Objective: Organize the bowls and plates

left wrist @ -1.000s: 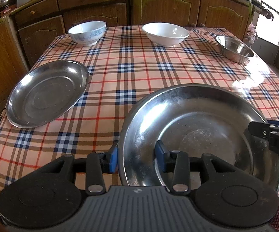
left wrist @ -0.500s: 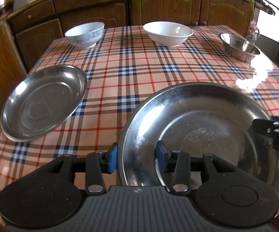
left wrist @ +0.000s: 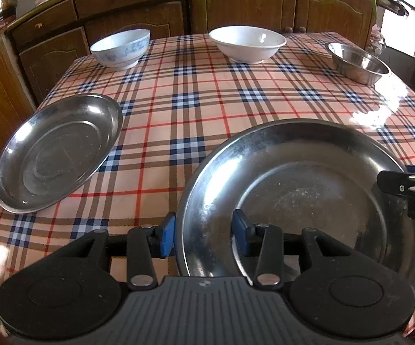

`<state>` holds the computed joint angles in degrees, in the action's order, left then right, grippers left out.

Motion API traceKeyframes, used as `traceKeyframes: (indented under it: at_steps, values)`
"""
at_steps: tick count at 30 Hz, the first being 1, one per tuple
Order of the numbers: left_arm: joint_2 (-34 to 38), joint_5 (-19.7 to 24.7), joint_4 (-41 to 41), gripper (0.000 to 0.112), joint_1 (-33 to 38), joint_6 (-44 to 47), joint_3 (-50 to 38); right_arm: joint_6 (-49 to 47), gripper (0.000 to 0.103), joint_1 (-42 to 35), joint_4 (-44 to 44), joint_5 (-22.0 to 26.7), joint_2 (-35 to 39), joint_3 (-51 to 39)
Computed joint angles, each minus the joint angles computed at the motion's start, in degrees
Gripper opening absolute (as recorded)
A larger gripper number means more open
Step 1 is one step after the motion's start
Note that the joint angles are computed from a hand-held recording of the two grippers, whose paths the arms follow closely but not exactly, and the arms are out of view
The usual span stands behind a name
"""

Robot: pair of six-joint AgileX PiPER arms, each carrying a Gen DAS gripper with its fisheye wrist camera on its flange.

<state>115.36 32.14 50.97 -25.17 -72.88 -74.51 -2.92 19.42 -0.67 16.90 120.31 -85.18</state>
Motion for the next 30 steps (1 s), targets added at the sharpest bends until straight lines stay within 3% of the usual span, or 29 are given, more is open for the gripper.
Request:
traceKeyframes:
  at_steps: [30]
  values:
    - [-0.3, -3.21, 4.37, 0.046, 0.87, -6.53, 2.48, -1.55, 0.03, 0.04, 0.68, -1.07, -1.7, 1.42]
